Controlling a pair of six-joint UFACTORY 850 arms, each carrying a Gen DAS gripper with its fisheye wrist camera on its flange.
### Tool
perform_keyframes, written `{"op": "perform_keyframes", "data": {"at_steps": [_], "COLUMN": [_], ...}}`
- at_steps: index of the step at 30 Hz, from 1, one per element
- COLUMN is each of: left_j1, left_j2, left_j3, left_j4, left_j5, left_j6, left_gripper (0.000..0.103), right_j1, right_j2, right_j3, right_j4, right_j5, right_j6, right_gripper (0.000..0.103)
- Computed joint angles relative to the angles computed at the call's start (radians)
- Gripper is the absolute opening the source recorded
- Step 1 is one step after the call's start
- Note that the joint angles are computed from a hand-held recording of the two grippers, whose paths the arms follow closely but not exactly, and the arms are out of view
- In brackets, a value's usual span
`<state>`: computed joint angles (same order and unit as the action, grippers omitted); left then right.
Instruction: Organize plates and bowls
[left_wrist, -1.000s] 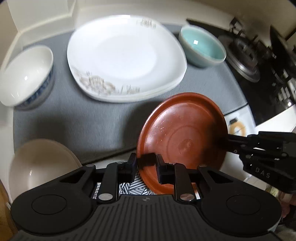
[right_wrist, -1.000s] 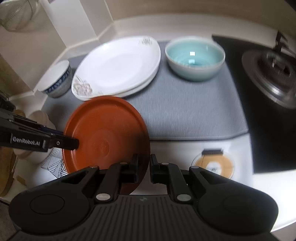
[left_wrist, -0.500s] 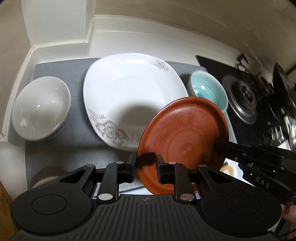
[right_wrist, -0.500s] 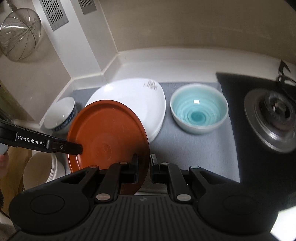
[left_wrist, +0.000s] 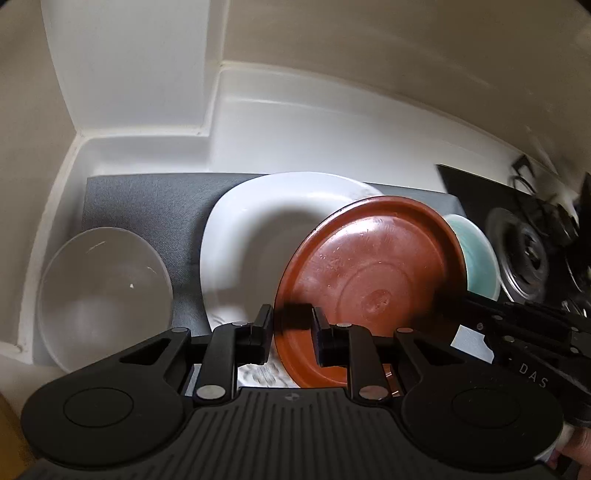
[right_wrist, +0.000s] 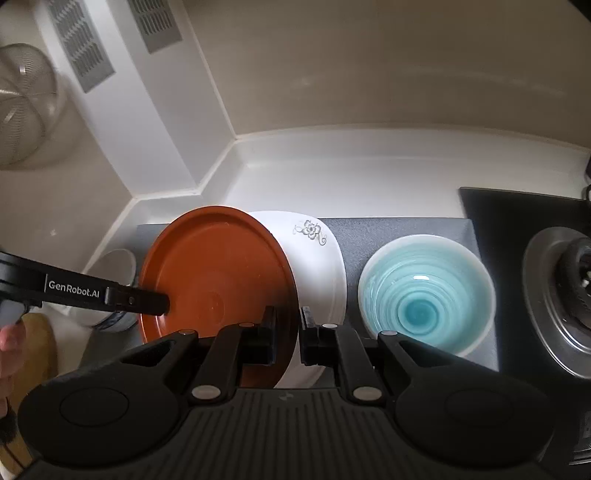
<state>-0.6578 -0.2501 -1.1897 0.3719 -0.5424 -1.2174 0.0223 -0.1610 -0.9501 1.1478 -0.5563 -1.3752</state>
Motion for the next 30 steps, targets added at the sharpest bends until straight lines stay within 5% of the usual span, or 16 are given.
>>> {"op": "perform_keyframes", "data": {"at_steps": [8,20,23,24,26,30], "left_j1": [0.033,0.026,0.019,0.009,-0.001,-0.044], "left_j2": [-0.069,-0.075,-0.002,0.035,0.11,0.232], "left_j3": [-0.012,0.016,0.079,0.112,0.176,0.266], "left_j4": [-0.023,0.15,0.214,0.284,0.344,0.441], "left_j5": [0.017,0.018,0.037,0.034,0.044,-0.054], "left_j6": [0.013,-0.147,-0.236,-0.318,-0.399,-0.541], "left_gripper": [0.021,0.015,0.05,0.06,0.062,0.068], "right_j1": [0.041,0.068,0.073,0.074,0.076,0.11], "right_j2": [-0.118,-0.15,-0.122,-0.109,-0.085,-0.052], "right_j3": [-0.049,-0.053,-0.033,-0.024,-0.009,0.004], "right_j4": [0.021,0.131,0.184,0.201,0.23,0.245], "right_j5": [0.077,0.116,0.141,0.141,0.123,0.069], "right_j6": [0.021,-0.107,-0.14,-0.158,-0.189,-0.224], "right_gripper": [0.013,0.019,0.042,0.042,0.042,0.042]}}
